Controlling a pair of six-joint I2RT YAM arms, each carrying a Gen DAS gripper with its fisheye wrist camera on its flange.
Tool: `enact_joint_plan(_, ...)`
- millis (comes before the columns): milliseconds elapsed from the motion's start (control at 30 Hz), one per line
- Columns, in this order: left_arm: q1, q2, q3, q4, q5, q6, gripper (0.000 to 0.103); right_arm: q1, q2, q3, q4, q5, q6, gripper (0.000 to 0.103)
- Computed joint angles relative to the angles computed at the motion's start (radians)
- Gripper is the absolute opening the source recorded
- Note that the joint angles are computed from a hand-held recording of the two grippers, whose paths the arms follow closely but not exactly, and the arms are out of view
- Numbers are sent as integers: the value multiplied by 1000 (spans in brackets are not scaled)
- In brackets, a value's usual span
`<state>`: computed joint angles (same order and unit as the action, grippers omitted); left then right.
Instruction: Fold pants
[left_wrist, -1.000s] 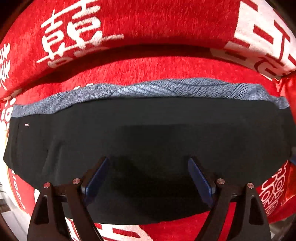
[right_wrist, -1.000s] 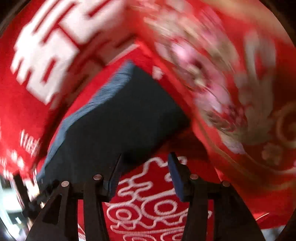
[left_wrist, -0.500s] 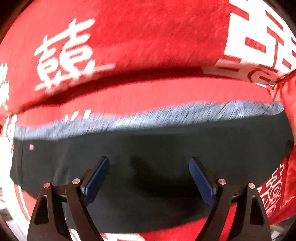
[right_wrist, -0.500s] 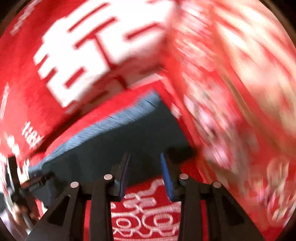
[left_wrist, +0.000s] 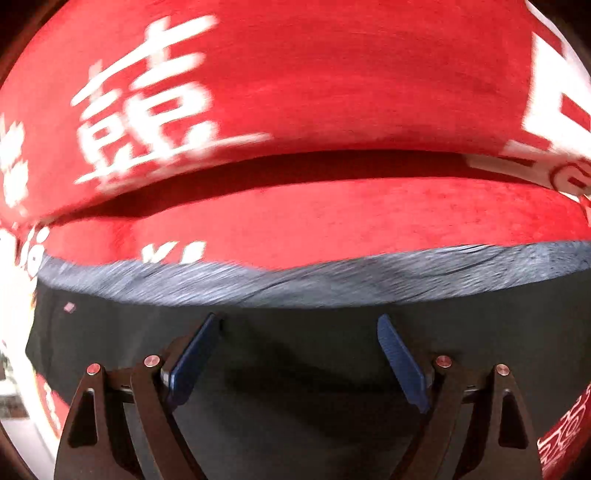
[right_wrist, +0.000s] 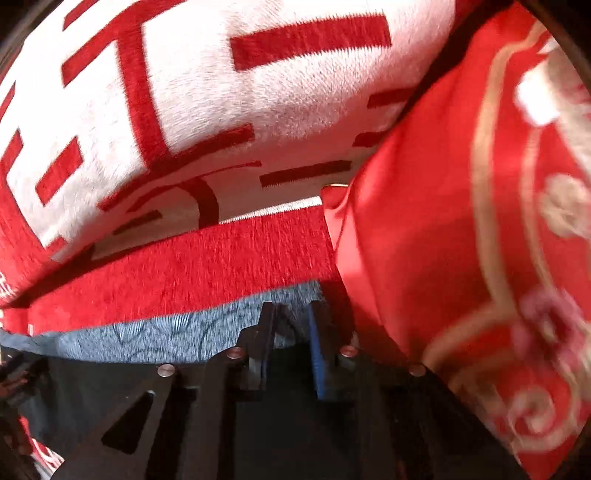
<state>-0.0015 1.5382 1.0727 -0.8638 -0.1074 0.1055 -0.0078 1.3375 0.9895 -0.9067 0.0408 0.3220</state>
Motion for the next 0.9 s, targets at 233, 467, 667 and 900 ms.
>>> enact_joint_plan(233, 317, -126, -20, -93, 11, 258, 89, 113, -242, -82, -121, -301, 226, 35)
enact_joint_plan(467, 668, -99, -24, -75, 56, 568, 89, 888, -202, -236, 415, -318, 978, 42)
enact_joint_plan(667, 910, 113, 157, 51, 133, 787, 89, 1155, 289, -69, 922, -224, 1229, 42)
enact_joint_plan(900, 1028, 355, 293, 190, 195, 873, 103, 1174, 506, 105, 958, -181, 1252, 42)
